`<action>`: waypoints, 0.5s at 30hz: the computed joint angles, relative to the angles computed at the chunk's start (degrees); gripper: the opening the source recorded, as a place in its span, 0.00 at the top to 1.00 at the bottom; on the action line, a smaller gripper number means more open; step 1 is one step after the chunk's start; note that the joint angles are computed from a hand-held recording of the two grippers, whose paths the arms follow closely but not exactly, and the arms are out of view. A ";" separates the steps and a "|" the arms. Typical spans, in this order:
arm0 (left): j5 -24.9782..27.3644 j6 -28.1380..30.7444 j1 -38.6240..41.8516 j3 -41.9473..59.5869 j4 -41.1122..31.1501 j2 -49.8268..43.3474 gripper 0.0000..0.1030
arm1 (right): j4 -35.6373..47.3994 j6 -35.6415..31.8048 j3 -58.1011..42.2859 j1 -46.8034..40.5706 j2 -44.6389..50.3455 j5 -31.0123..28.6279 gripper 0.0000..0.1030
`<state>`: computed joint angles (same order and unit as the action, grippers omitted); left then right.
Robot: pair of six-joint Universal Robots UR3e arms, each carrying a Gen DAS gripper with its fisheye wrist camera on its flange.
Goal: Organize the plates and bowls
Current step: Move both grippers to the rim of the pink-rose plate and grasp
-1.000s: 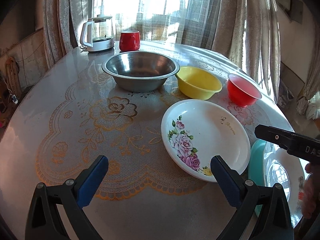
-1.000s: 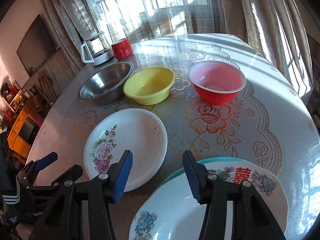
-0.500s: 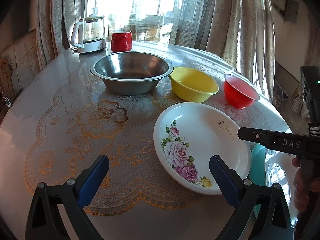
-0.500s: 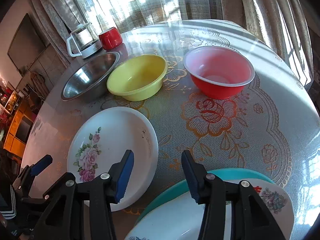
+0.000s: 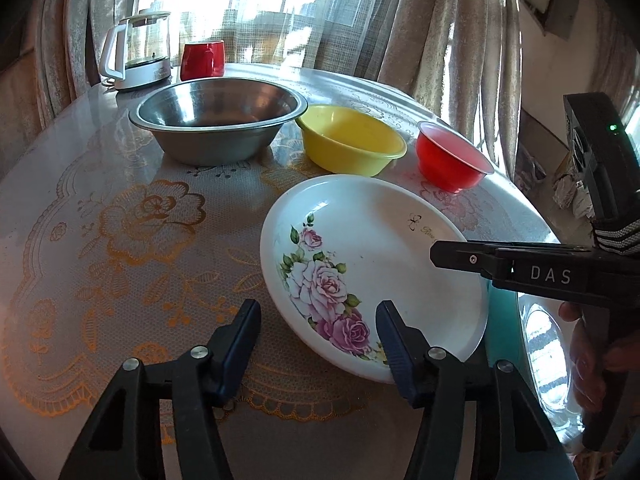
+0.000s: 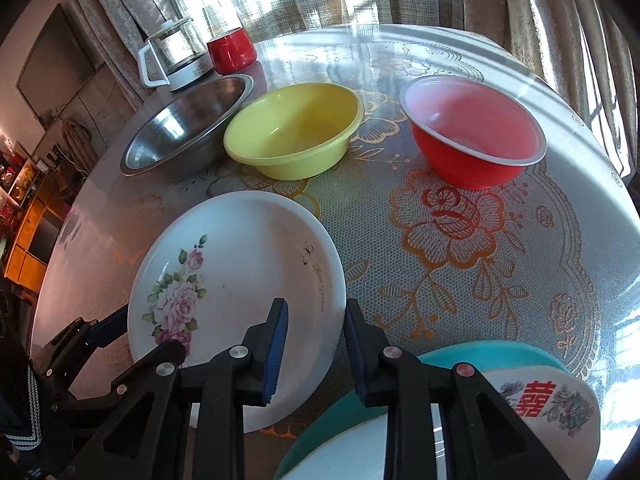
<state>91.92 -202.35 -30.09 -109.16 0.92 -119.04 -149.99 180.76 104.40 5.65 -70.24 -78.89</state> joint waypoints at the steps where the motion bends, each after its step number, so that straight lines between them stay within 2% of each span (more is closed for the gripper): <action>1: -1.48 0.03 0.67 -0.67 0.78 0.12 0.46 | 0.03 0.12 -0.32 0.53 0.21 -0.84 0.72; 6: -6.54 0.20 3.54 -4.16 4.55 1.07 0.49 | 1.65 -0.23 -4.07 3.66 2.73 -6.18 0.72; 8: -7.18 0.52 4.09 -4.66 4.67 1.35 0.55 | 2.73 -0.19 -5.88 4.14 4.08 -7.02 0.72; 11: -8.63 1.24 5.05 -5.18 4.98 1.49 0.59 | 4.42 1.61 -7.00 1.62 4.79 -2.31 0.74; 15: -8.44 0.72 5.41 -5.50 5.29 1.48 0.63 | 4.48 1.57 -7.07 1.72 4.86 -1.49 0.77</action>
